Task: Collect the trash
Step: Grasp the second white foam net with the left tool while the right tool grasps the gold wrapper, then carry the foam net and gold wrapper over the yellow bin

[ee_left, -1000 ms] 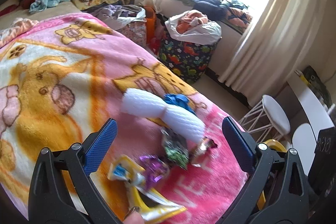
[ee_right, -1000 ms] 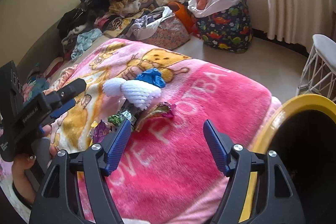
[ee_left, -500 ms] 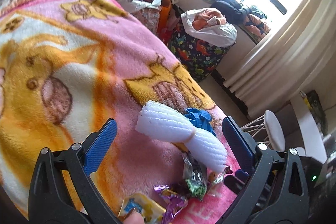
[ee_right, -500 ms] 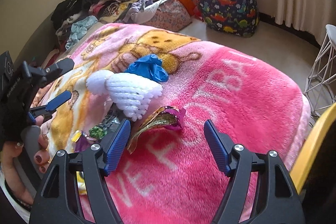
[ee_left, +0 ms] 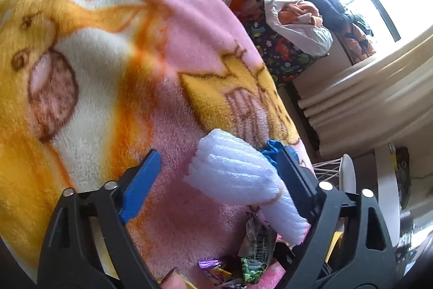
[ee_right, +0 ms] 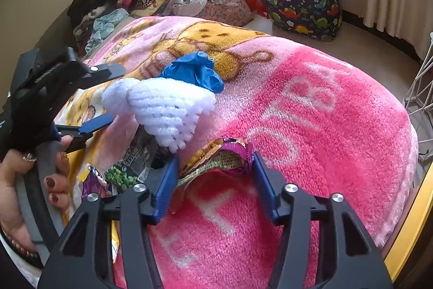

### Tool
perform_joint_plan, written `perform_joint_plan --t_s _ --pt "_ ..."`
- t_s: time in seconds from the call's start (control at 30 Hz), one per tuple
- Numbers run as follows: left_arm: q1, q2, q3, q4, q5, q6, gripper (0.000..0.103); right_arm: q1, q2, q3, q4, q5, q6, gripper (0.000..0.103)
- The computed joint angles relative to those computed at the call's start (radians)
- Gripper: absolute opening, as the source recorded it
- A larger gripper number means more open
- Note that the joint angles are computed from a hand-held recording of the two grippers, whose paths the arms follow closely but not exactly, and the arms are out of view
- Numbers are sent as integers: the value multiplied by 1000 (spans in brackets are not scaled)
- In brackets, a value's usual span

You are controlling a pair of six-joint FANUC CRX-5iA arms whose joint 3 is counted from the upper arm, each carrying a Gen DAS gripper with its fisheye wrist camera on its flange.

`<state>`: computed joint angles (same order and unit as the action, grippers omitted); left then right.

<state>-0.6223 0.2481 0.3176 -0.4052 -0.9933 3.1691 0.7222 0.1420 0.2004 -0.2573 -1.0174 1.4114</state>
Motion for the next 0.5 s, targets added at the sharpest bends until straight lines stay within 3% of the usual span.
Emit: perform_joint_plan --t_s 0.13,0.3,0.5 --pt "-12 -11 -10 -6 23 16 54 -17 -20 -9 -43 -11 15 34" --pt "-39 -20 -8 -32 24 28 35 -20 -59 -42 -61 -9 18 27" --pt "-87 -31 9 -89 16 57 24 -22 -106 -86 -72 -9 10 25"
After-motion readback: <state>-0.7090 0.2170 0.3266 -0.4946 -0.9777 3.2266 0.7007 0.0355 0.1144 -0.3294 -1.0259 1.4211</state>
